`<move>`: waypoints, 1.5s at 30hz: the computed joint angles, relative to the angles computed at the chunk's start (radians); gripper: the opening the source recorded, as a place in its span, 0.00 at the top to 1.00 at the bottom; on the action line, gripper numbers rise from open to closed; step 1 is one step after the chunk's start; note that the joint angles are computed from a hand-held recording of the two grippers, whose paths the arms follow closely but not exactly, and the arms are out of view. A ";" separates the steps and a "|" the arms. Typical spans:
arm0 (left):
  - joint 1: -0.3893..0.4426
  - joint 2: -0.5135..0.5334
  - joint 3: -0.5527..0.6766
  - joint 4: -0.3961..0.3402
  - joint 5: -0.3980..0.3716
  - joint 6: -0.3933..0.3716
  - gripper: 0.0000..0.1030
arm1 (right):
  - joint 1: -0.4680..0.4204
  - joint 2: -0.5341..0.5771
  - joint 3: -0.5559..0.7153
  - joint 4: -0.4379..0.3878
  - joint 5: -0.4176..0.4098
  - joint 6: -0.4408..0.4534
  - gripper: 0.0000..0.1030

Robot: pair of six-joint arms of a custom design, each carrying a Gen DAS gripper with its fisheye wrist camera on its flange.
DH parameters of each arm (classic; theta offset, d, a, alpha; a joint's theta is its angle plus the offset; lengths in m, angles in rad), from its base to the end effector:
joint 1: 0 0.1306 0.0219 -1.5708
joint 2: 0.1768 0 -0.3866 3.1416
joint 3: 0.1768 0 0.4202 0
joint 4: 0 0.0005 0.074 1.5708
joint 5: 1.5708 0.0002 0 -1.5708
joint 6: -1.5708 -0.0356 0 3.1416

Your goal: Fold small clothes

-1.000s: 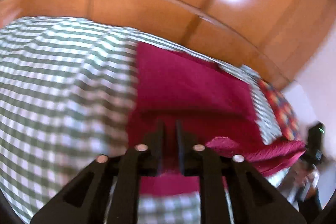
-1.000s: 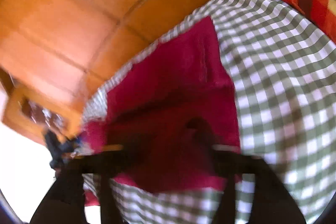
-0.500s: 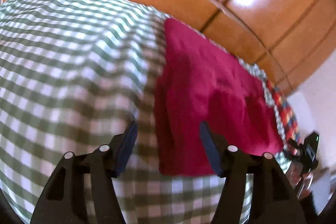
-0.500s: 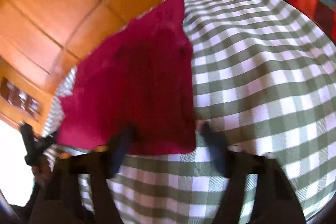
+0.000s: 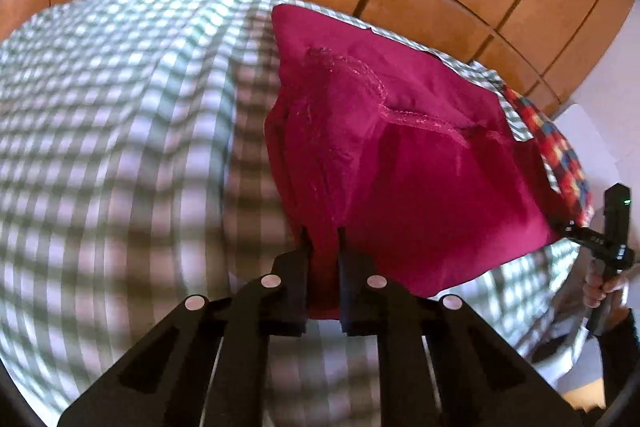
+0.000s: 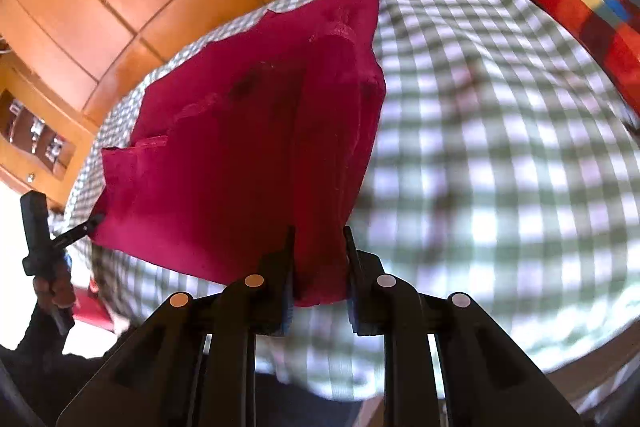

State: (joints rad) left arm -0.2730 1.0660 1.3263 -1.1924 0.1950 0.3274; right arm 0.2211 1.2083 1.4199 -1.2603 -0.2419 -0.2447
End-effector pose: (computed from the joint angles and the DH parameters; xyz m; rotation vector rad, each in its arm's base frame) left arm 0.3525 -0.1064 0.5172 0.0131 2.5463 -0.4867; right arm 0.4034 0.0989 0.5046 -0.0547 2.6500 0.4766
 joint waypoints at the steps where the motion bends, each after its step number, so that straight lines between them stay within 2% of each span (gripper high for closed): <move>1: -0.008 -0.019 -0.011 -0.015 0.004 0.003 0.91 | -0.002 -0.018 -0.010 -0.017 -0.005 0.005 0.81; 4: -0.035 -0.090 -0.059 -0.050 0.021 0.014 0.90 | -0.017 -0.043 -0.020 -0.036 -0.024 0.007 0.75; 6: -0.041 -0.119 -0.076 -0.059 0.017 0.020 0.86 | -0.030 -0.040 -0.005 -0.020 -0.015 -0.013 0.58; 7: -0.033 -0.132 -0.083 -0.052 0.017 0.028 0.80 | -0.036 -0.042 -0.001 0.018 0.006 -0.035 0.44; 10: 0.010 -0.134 -0.081 -0.004 0.006 0.038 0.67 | -0.038 0.003 0.037 0.075 0.046 -0.040 0.43; 13: 0.044 -0.090 -0.055 0.044 0.007 0.017 0.67 | -0.030 0.080 0.088 0.099 0.070 -0.037 0.43; 15: 0.048 -0.055 -0.036 0.069 0.009 0.000 0.63 | -0.019 0.123 0.115 0.103 0.083 -0.038 0.43; 16: 0.046 -0.023 -0.016 0.082 0.008 -0.011 0.63 | -0.014 0.144 0.127 0.103 0.094 -0.037 0.50; 17: 0.039 -0.004 -0.006 0.088 0.001 -0.014 0.63 | -0.010 0.159 0.137 0.100 0.097 -0.032 0.67; 18: 0.036 0.011 0.002 0.095 0.002 -0.017 0.63 | -0.001 0.172 0.151 0.089 0.101 -0.027 0.73; 19: 0.034 0.026 0.010 0.107 0.008 -0.021 0.65 | 0.005 0.175 0.154 0.086 0.112 -0.010 0.83; 20: 0.026 0.039 0.016 0.115 0.000 -0.019 0.72 | 0.011 0.167 0.152 0.086 0.128 0.003 0.91; 21: 0.022 0.045 0.017 0.116 0.002 -0.022 0.85 | 0.021 0.158 0.150 0.083 0.148 0.017 0.92; 22: 0.019 0.051 0.021 0.109 0.011 -0.034 0.93 | 0.033 0.141 0.147 0.078 0.174 0.031 0.92; 25: -0.003 0.020 0.010 0.137 -0.033 -0.048 0.94 | 0.044 0.095 0.143 0.077 0.203 0.044 0.93; 28: 0.011 -0.036 -0.002 0.154 -0.013 -0.030 0.95 | 0.050 0.072 0.162 0.087 0.207 0.044 0.93; 30: 0.027 -0.066 0.001 0.173 0.010 -0.019 0.95 | 0.055 0.080 0.188 0.103 0.213 0.044 0.93; 33: 0.029 -0.068 0.028 0.197 0.000 -0.023 0.95 | 0.051 0.128 0.248 0.138 0.217 0.042 0.93; 36: 0.040 -0.019 0.091 0.226 -0.009 -0.035 0.95 | 0.037 0.206 0.324 0.164 0.230 0.020 0.93; 39: 0.046 0.081 0.179 0.246 -0.050 -0.044 0.95 | 0.023 0.303 0.415 0.157 0.251 -0.009 0.93; 45: 0.043 0.289 0.350 0.192 -0.155 -0.036 0.95 | 0.015 0.474 0.569 0.106 0.306 -0.036 0.93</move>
State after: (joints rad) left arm -0.2301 1.3550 1.6761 -1.0001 0.0400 0.2917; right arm 0.2364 1.6820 1.9891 -1.1543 0.0643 -0.2809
